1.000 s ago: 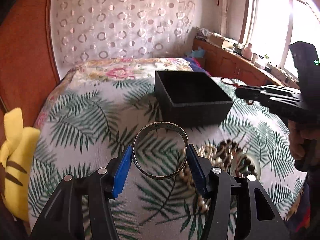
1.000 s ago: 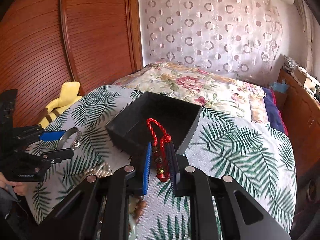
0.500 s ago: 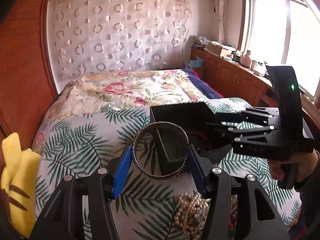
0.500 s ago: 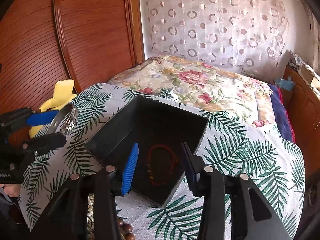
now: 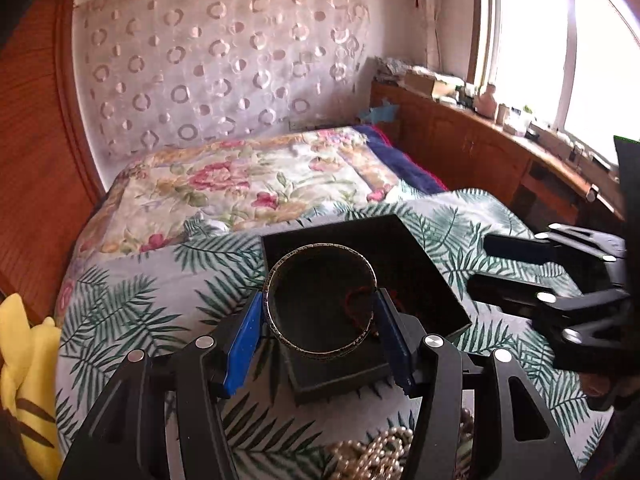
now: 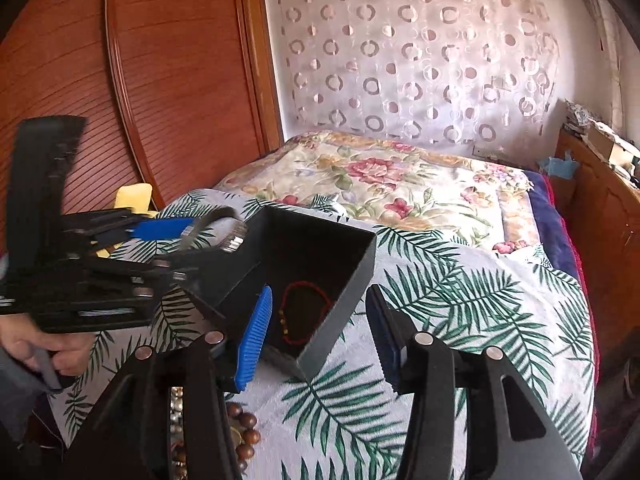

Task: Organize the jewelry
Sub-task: 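Carry both items over the black box and open both tools to drop them inside, then move both tools back to the jewelry pile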

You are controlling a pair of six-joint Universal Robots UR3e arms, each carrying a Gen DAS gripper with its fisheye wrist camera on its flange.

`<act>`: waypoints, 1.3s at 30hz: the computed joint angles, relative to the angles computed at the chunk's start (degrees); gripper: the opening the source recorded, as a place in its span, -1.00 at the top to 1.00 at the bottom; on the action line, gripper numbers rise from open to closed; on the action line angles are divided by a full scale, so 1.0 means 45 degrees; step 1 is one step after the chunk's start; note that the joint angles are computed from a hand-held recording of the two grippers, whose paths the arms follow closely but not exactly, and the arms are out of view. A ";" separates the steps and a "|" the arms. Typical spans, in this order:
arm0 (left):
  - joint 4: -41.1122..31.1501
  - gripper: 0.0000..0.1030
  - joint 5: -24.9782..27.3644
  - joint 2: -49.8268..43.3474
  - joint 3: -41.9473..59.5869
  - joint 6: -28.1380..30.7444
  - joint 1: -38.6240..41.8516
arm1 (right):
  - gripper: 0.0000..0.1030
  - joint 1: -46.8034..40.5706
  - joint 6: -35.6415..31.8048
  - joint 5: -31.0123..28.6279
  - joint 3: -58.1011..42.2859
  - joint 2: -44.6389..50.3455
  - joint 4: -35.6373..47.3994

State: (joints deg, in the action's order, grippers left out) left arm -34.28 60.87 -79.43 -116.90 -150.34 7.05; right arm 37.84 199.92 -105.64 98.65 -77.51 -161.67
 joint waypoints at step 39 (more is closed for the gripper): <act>-0.9591 -0.85 -0.4137 0.9351 -0.3893 0.6697 0.6638 | -0.15 0.3526 0.3002 -0.1823 0.2796 -0.0282 -0.1314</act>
State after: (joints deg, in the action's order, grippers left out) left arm -77.44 42.25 -37.36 -134.42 -120.20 36.92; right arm 53.71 213.43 -113.84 111.23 -78.78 -167.59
